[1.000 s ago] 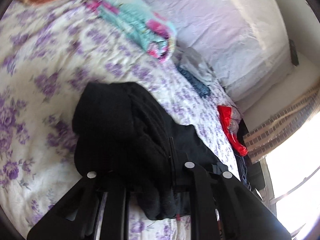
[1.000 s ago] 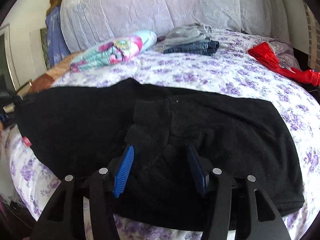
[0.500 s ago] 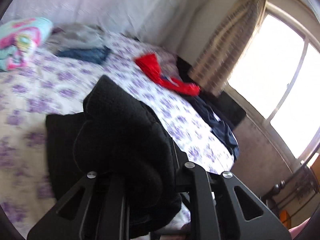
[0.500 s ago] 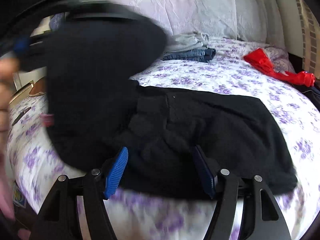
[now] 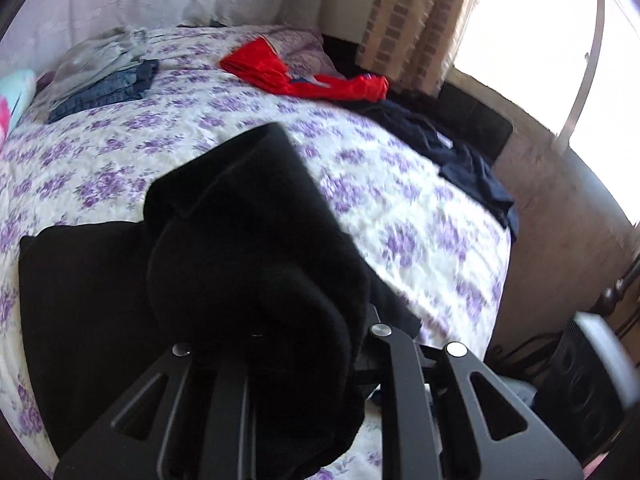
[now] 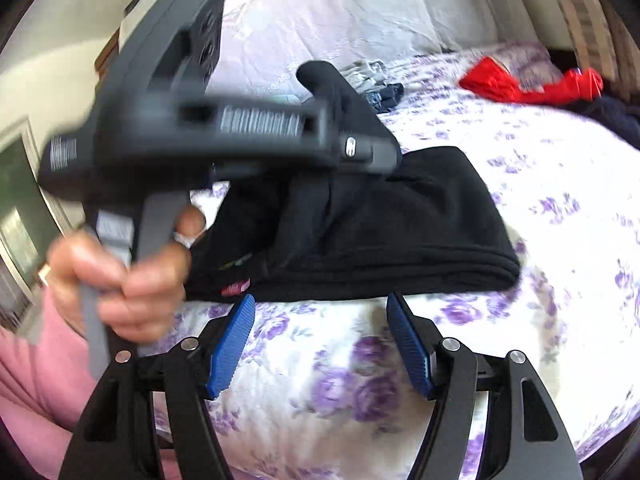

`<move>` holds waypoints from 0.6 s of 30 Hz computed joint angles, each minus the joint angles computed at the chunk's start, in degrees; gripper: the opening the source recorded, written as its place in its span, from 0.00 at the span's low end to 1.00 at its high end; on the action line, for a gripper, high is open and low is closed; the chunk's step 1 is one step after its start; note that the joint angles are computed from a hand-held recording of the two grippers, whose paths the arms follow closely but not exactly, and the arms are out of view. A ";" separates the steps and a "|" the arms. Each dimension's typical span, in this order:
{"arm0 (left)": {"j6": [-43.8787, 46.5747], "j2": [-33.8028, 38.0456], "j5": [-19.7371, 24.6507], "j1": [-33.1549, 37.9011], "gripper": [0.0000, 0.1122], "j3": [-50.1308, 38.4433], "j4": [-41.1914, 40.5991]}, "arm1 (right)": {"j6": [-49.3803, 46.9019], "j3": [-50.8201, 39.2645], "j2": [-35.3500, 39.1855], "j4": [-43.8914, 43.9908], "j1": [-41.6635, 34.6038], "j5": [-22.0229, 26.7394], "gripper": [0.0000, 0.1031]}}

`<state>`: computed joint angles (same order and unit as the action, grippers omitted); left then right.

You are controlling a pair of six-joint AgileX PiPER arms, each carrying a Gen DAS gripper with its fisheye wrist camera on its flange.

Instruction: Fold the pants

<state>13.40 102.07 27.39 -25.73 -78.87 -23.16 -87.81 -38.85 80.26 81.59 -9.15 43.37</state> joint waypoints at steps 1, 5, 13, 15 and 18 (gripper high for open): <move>0.88 0.58 0.47 -0.36 0.17 -0.28 0.52 | 0.78 -0.63 0.27 -1.14 -1.83 1.51 0.67; 12.46 -0.12 0.40 1.12 0.23 1.57 -9.42 | 0.93 -0.67 -0.35 -1.92 -8.70 3.54 0.70; 28.78 3.95 7.50 4.69 0.44 0.17 -27.30 | 5.12 -7.06 6.47 3.00 -19.91 17.37 0.72; 29.51 3.33 5.63 3.66 0.45 1.37 -26.50 | 6.96 -10.30 7.49 3.86 -18.56 18.09 0.74; 34.65 -0.58 7.08 5.03 0.45 4.32 -31.13 | 8.19 -14.92 8.07 2.42 -16.10 16.06 0.76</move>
<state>48.04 101.49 34.47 -20.70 -74.55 -54.29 -79.63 -53.77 88.33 84.01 -25.25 59.43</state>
